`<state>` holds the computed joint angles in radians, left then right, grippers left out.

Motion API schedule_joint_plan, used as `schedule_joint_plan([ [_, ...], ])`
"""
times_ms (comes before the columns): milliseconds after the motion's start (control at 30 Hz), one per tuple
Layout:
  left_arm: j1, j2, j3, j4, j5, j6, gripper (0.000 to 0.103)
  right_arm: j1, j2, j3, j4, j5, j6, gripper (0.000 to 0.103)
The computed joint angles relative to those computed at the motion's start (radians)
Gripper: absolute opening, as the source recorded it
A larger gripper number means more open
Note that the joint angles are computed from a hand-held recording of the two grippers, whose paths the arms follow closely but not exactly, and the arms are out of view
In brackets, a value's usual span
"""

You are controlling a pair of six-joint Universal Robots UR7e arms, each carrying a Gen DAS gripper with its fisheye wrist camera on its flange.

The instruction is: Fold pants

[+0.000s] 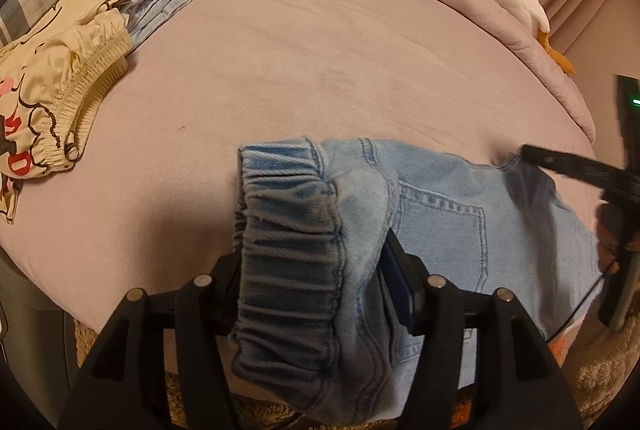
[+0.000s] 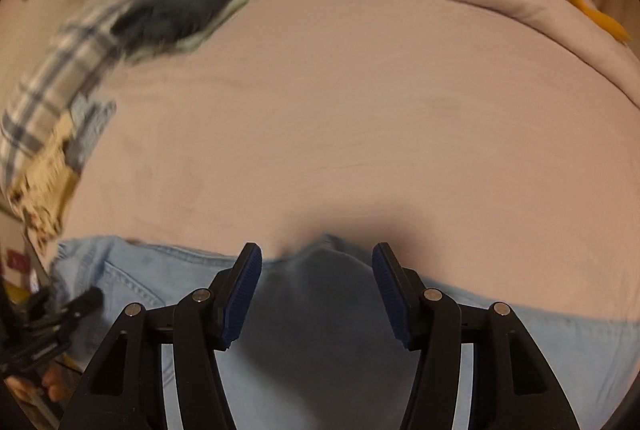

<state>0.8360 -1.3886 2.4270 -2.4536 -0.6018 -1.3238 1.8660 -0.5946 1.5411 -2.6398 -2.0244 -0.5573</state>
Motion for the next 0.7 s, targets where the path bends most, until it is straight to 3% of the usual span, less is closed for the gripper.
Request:
schedule_joint_plan([
  [100,0.001,-0.001,0.011,-0.028,-0.002,0.003,0.063,0.005,0.057,-0.050,0.004,-0.092,0.003,0.058],
  [200,0.001,0.002,0.018,-0.051,-0.001,0.010,0.063,-0.010,0.072,-0.044,-0.031,-0.094,-0.010,0.056],
  [267,0.000,0.005,0.021,-0.062,0.001,0.015,0.064,-0.008,0.078,-0.019,-0.109,-0.108,-0.059,0.037],
  [333,-0.001,0.006,0.022,-0.068,0.003,0.018,0.061,-0.006,0.076,-0.011,-0.110,-0.094,-0.060,0.019],
  [367,-0.002,0.007,0.023,-0.076,0.003,0.024,0.057,-0.004,0.070,-0.004,-0.114,-0.091,-0.057,0.014],
  [400,-0.006,0.009,0.031,-0.114,0.001,0.047,0.048,-0.003,0.060,0.007,-0.130,-0.085,-0.053,0.012],
  [533,-0.038,-0.016,0.035,-0.073,0.017,-0.010,0.046,-0.010,0.000,0.059,-0.205,0.011,-0.031,0.009],
  [700,-0.038,-0.021,0.024,-0.038,0.012,-0.023,0.047,-0.006,0.015,0.037,-0.202,0.004,-0.053,0.009],
])
